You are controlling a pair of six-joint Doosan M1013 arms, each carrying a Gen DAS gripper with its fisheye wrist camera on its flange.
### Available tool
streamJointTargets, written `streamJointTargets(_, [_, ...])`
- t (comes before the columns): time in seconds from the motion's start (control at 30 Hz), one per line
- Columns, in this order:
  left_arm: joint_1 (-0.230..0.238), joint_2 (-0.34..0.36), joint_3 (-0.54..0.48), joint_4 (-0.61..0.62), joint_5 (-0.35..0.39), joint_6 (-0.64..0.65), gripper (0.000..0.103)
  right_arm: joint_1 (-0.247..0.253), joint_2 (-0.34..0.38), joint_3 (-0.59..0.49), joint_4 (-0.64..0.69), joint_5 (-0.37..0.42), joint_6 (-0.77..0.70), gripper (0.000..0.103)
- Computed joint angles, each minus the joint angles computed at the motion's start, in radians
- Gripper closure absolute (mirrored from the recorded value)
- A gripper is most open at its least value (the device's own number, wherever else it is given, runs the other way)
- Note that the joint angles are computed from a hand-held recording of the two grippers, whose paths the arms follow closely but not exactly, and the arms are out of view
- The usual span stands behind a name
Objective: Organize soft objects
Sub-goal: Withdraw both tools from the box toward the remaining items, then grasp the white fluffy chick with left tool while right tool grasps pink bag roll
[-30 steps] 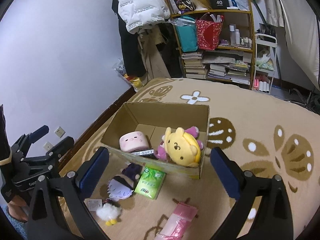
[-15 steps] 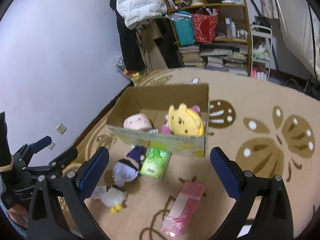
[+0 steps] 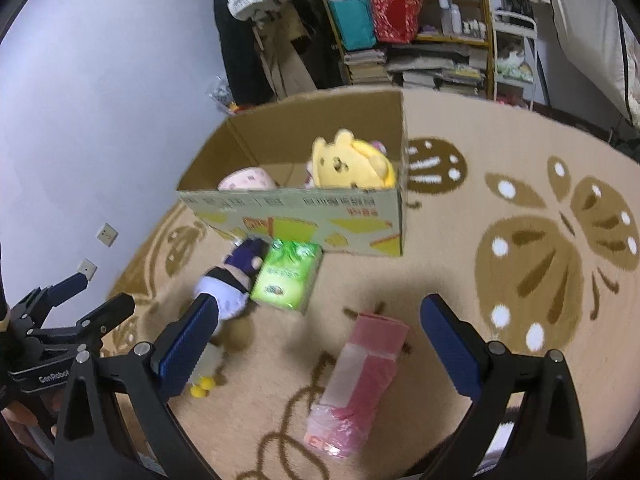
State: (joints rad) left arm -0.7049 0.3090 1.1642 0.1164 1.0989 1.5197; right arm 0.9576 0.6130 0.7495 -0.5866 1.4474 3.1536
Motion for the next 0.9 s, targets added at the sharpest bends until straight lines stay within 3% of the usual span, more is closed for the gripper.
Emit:
streamJointTargets(0.77, [-0.003, 0.069, -0.036, -0.043, 0.206, 0.051, 0.001, -0.039, 0.026, 0.029, 0.239, 0.009, -0.005, 0.000])
streamJointTargets(0.9, [0.004, 0.082, -0.044, -0.070, 0.220, 0.052, 0.001, -0.046, 0.035, 0.025, 0.283, 0.008, -0.023, 0.009])
